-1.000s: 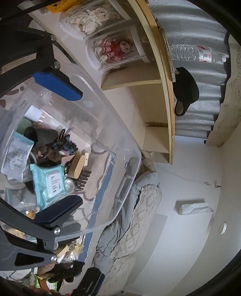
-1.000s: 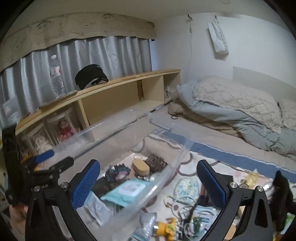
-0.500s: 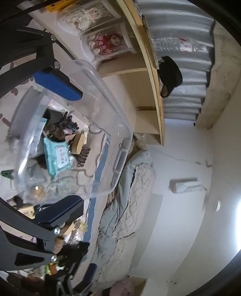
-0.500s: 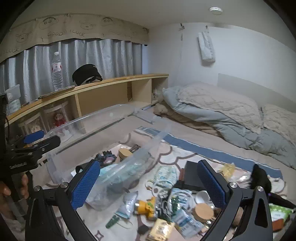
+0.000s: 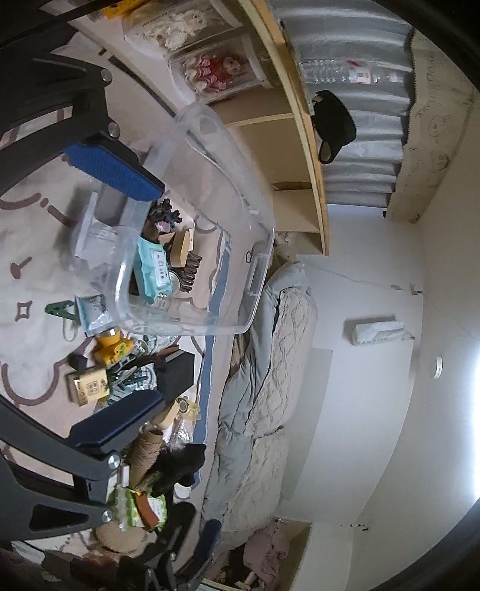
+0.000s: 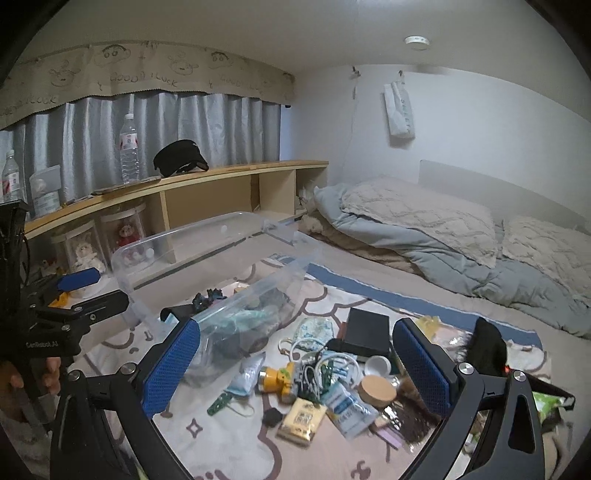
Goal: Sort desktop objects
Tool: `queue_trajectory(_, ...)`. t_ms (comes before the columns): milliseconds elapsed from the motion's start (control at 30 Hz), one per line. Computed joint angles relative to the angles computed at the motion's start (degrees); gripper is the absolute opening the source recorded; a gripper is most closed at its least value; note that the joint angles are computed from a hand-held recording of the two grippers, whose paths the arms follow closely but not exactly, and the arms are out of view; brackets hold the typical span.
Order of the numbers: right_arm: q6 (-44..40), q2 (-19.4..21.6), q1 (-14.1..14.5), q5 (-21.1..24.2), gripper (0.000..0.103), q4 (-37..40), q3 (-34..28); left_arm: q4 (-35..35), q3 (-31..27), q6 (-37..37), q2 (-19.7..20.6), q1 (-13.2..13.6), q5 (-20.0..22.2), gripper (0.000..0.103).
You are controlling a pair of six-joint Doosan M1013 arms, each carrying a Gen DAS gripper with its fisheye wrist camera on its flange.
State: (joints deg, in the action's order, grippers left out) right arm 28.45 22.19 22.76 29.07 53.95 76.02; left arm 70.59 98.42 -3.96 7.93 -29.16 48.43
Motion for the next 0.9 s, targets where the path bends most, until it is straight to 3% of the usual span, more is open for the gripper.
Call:
queue_trajectory(200,-4.1,-2.6,-1.2,-1.8,0.103,4.0,4.1,0.7,1.3,-1.8,-1.3,-2.7,2.6,0.103)
queue_trajectory(533,-7.1,-5.8,-2.1,-4.5,0.103,3.3,9.7,1.4,2.5,-3.3,-2.0,-6.7,6.7,0.103)
queue_trajectory(900,-9.3,-7.6,-3.2,-5.8,0.103,4.6,13.3,-0.8,4.2,-2.7,-2.2,-9.4,7.3,0.103)
